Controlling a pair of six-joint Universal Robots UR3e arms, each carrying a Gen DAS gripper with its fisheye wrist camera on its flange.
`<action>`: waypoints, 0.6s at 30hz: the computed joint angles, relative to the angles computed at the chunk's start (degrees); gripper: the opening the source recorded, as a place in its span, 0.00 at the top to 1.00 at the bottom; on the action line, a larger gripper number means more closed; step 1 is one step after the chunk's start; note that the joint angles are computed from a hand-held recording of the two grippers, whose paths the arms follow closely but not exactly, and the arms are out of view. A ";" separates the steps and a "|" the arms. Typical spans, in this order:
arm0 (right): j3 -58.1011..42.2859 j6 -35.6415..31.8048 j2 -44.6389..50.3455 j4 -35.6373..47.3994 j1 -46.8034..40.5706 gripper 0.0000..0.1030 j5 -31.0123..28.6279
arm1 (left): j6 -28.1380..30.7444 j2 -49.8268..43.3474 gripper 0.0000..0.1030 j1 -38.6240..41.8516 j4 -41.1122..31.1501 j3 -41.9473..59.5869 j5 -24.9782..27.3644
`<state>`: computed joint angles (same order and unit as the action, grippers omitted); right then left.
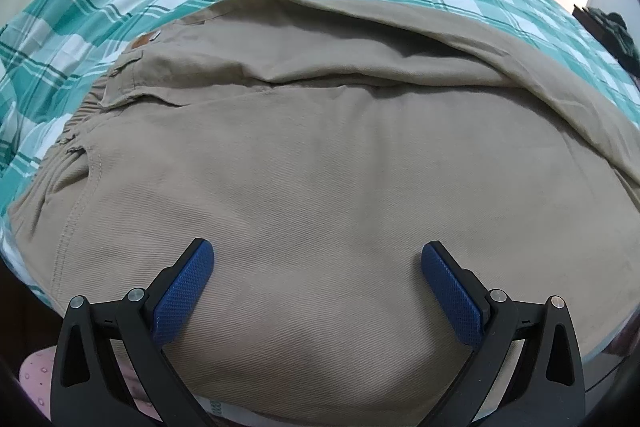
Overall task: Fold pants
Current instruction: 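Lay the hem over the other leg and release the right gripper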
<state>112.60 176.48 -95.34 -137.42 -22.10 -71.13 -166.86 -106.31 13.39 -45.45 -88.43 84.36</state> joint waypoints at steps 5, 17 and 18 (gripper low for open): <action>0.27 -0.81 0.82 -0.29 1.19 0.17 -1.73 | -0.04 -0.04 0.00 -0.01 -0.02 0.06 -0.04; 1.60 -0.61 -0.86 0.15 -2.25 0.17 3.10 | -3.74 4.59 0.01 5.72 3.05 -3.43 -9.07; 1.64 -0.21 -1.72 0.91 -3.43 0.17 4.55 | -4.01 3.79 0.01 5.91 1.80 -2.72 -8.99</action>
